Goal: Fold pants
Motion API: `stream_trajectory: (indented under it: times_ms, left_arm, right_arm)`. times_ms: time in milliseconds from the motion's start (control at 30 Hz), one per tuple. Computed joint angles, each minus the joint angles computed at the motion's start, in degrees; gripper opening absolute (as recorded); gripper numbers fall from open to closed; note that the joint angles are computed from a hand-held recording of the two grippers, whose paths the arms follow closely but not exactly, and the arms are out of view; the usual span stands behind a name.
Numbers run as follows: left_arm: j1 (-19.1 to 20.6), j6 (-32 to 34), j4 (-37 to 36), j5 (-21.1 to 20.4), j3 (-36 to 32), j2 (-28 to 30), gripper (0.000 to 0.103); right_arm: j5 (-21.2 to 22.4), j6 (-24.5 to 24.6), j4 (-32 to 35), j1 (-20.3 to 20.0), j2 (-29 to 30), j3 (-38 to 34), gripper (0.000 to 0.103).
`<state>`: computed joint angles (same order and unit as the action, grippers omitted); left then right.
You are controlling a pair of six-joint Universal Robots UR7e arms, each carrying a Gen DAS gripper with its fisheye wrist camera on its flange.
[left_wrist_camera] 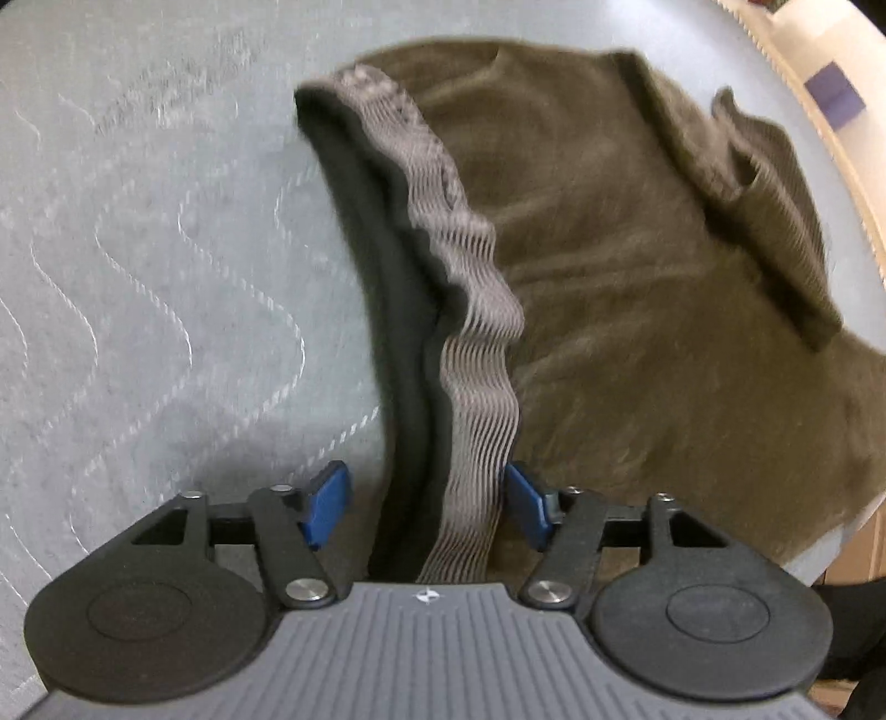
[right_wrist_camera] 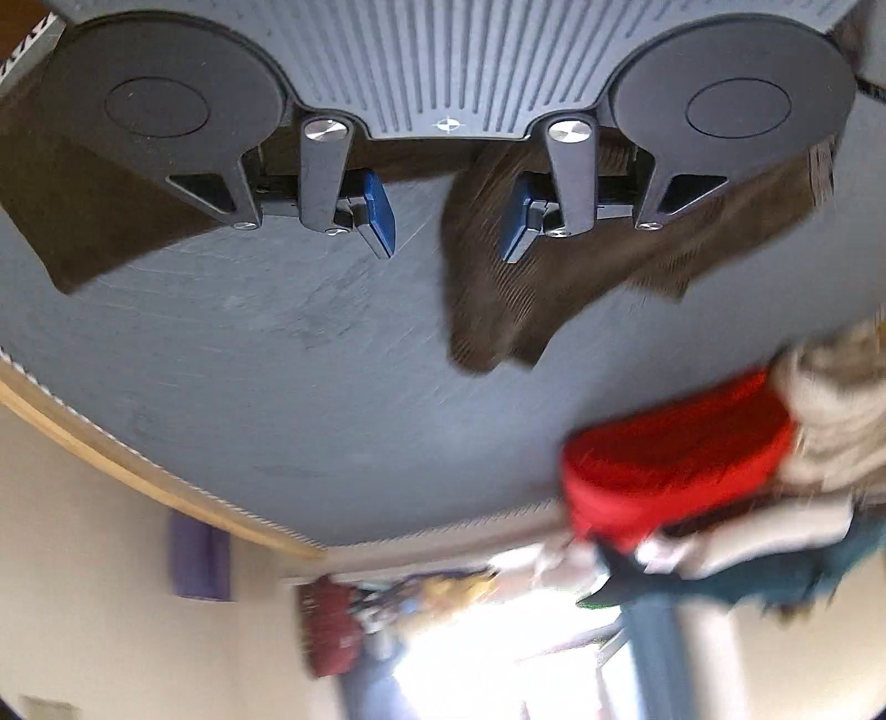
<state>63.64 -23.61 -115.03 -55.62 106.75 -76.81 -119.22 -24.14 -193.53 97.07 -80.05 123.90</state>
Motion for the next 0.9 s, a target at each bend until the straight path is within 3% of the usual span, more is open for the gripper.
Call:
stream_trajectory:
  times_ms: [33,100,167,300,333,367,400,467,500,600,667,733,800,900]
  left_arm:
    - [0.26,1.75,-1.64,-1.11,0.84,-0.35,0.043]
    - [-0.20,6.68,-3.09,-1.20,1.94,-0.77,0.029]
    - [-1.98,12.93,-2.99,0.28,2.93,-1.76,0.025]
    - [-2.62,11.44,-1.93,0.58,3.94,-5.57,0.021]
    - [-2.55,11.07,-1.31,0.27,4.18,-6.64,0.008]
    - [-2.62,10.40,0.29,0.76,4.00,-7.09,0.008]
    - [-3.24,10.05,2.78,3.66,4.17,-7.22,0.000]
    - [-4.18,7.11,11.66,12.87,4.42,-6.50,0.000]
    - [-3.75,5.46,13.24,14.38,4.57,-6.67,0.000]
    - [-2.65,6.68,5.29,8.90,4.52,-8.66,0.003]
    - [-3.57,9.50,-2.13,8.46,5.65,-9.09,0.005]
    - [-4.01,12.47,-7.48,5.49,6.02,-8.40,0.006]
    - [-4.42,16.63,-10.58,2.90,5.99,-6.53,0.006]
    - [-5.32,23.80,-10.71,2.41,6.13,-2.96,0.018]
  right_arm:
    - [0.44,-0.21,-0.36,0.17,0.54,-0.22,0.044]
    - [-0.65,-0.74,-1.76,1.05,2.09,-1.23,0.044]
    - [-2.48,-0.72,-2.65,1.24,3.30,-2.39,0.044]
    - [-2.68,4.15,-3.35,-0.51,3.25,-2.61,0.044]
    - [-2.40,6.24,-2.73,-0.91,2.83,-2.92,0.044]
    - [-1.66,7.61,-3.22,-2.06,3.25,-3.18,0.044]
    - [-1.75,9.27,-2.92,-2.41,3.08,-3.44,0.044]
    - [-1.36,12.48,-2.17,-3.60,2.99,-4.01,0.044]
    - [-1.12,13.82,-1.94,-4.12,3.02,-4.17,0.044]
    - [-0.81,16.96,-1.03,-5.30,3.02,-4.74,0.044]
    - [-0.43,18.13,-0.81,-5.94,3.00,-4.82,0.044]
    - [-0.34,18.71,-0.53,-6.29,3.20,-5.16,0.044]
    - [-0.24,18.61,-0.50,-6.46,3.49,-5.50,0.044]
    - [-0.24,17.47,-0.65,-6.47,4.32,-6.28,0.044]
